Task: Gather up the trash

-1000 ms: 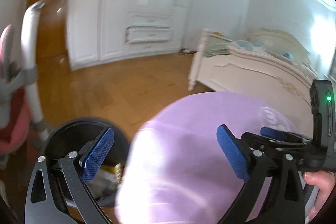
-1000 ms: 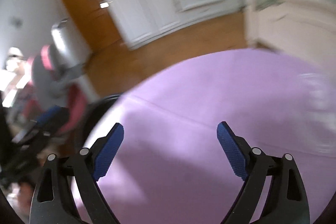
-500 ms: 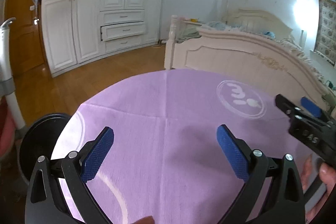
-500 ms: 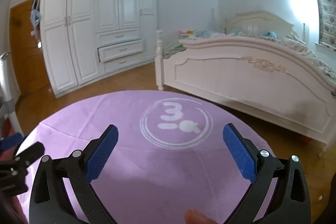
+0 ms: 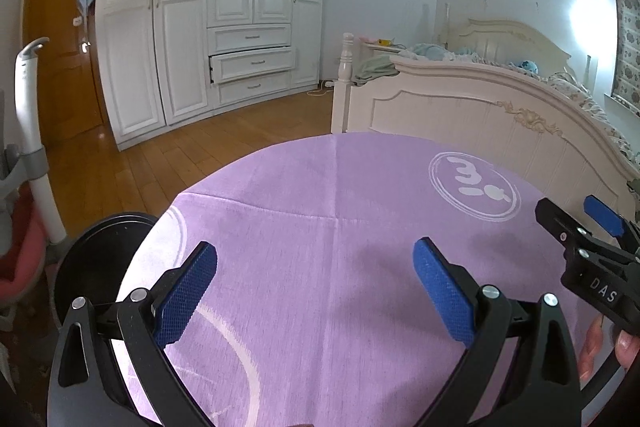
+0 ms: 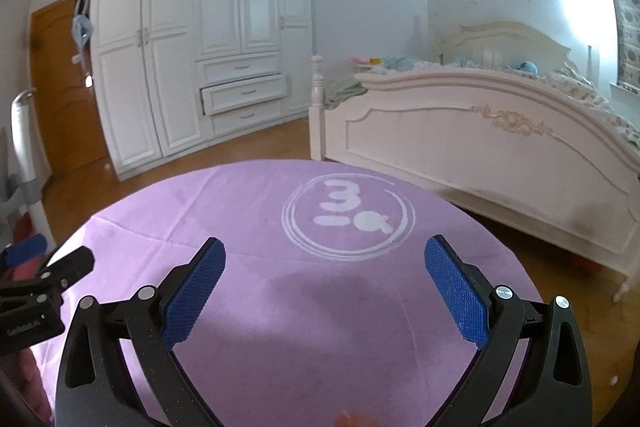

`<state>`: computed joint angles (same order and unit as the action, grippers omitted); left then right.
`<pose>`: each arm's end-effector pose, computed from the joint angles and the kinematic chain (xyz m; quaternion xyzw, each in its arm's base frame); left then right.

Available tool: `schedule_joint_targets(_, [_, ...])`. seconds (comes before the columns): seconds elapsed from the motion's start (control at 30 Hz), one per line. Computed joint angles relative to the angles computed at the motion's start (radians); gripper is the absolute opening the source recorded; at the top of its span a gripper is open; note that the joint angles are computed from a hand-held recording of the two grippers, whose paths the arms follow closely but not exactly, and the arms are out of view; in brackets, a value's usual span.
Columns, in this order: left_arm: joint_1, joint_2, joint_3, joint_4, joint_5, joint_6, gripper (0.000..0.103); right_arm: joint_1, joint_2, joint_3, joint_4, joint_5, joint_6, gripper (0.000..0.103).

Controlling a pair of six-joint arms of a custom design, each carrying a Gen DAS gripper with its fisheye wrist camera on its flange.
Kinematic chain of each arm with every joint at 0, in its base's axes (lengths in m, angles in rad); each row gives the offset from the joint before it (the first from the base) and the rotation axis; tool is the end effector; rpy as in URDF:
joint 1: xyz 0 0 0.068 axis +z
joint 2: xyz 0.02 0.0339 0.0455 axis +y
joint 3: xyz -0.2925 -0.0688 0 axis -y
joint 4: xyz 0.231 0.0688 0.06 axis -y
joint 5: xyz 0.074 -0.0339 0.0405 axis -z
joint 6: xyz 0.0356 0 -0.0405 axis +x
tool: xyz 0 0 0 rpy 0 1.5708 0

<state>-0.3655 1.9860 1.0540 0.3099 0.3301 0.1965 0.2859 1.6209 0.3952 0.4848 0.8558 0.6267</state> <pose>0.3801 -0.1578 0.1687 0.3154 0.8223 -0.1837 0.4366 0.2389 0.0422 0.1428 0.3061 0.7922 -0.1793 0.4966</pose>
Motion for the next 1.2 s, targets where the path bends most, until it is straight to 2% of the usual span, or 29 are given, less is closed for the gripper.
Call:
schedule_joint_targets(0.8, [0.009,0.008,0.008,-0.020,0.004,-0.013,0.098,-0.007,0.021,0.030,0.018,-0.024,-0.038,0.098])
schedule_joint_targets(1.07, [0.007,0.006,0.002,-0.016,0.004,-0.014,0.098,0.008,0.016,0.018,0.036,0.004,-0.034,0.098])
schedule_joint_targets(1.2, [0.011,-0.007,-0.025,0.024,0.011,-0.024,0.098,0.026,0.004,-0.002,0.064,0.035,-0.036,0.098])
